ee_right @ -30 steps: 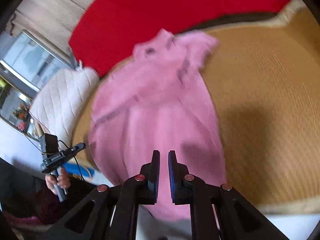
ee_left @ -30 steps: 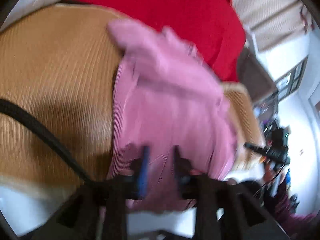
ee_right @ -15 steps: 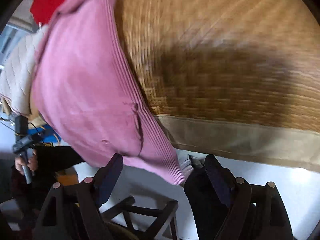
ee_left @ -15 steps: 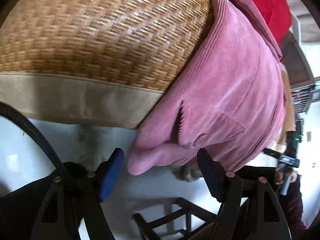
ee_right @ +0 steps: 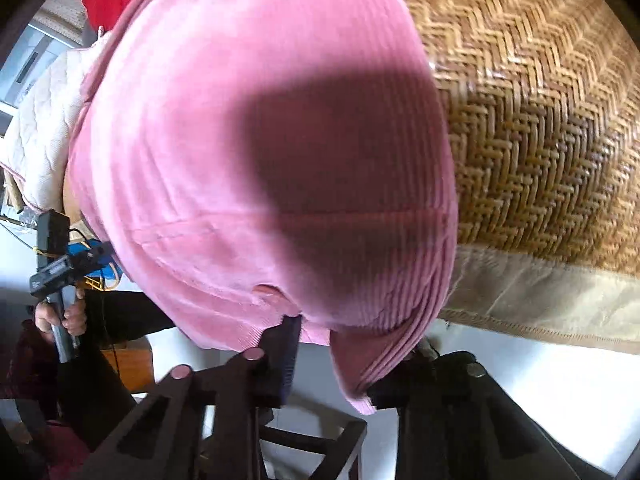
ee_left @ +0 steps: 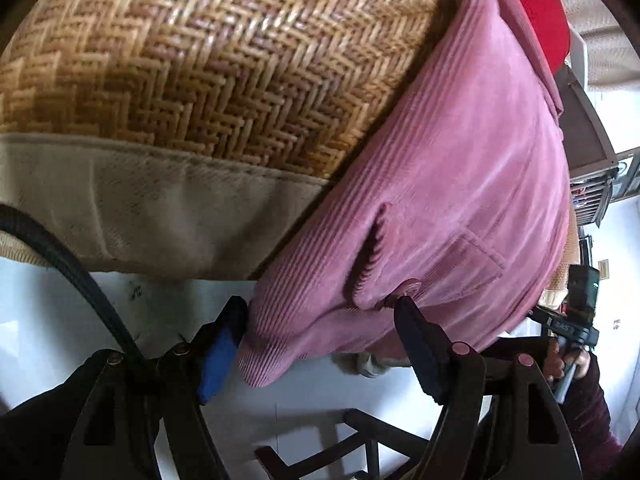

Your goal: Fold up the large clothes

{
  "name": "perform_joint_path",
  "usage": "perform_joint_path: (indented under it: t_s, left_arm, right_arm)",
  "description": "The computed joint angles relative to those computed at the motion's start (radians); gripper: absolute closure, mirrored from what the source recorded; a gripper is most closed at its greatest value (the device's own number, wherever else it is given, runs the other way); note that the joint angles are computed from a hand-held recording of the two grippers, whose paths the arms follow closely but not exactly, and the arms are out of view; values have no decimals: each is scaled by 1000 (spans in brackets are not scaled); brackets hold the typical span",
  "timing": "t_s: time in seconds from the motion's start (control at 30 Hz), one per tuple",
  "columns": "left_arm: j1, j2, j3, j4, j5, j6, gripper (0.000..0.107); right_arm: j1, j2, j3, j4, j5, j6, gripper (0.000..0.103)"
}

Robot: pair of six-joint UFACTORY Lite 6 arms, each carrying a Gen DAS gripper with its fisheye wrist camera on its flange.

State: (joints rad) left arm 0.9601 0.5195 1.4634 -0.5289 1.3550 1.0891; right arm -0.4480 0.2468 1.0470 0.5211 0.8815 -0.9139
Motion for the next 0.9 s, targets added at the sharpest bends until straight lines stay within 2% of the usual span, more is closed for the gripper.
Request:
perform_joint_path:
  t_s: [0.07, 0.13, 0.17, 0.23, 0.27, 0.3, 0.37, 0.53, 0.77, 0.9]
  left_arm:
    - [-17, -20, -49, -32, -41, 1, 31]
    - [-14, -27, -69, -39, -41, 24, 32]
    - [-41, -14, -61, -52, -52, 13, 38]
    - [-46, -11, -75, -58, -43, 31, 64]
    - [-49, -20, -90, -55, -47, 41, 87]
    - [-49, -31, -109, -52, -53, 51, 101]
    - [-41, -45, -115, -59, -34, 68, 102]
    - [-13, -126, -104, -131, 151, 155, 103]
    - [44, -157, 18, -247, 410, 132, 103]
    - [51, -116, 135, -340, 487, 39, 103]
  right_arm:
    - [0, -44, -37, 18, 11, -11, 85]
    - [7, -100, -76, 32, 21, -30, 89]
    - [7, -127, -93, 35, 28, -39, 91]
    - [4, -195, -127, 48, 66, -49, 93]
    - [1, -227, -140, 59, 86, -63, 93]
    - [-1, -261, -151, 68, 107, -78, 93]
    - [6, -314, -157, 89, 156, -92, 94]
    - [-27, -377, -106, 152, 292, -121, 94]
    - [30, -326, 15, 247, 325, -91, 94]
    - [52, -292, 85, 315, 332, -92, 94]
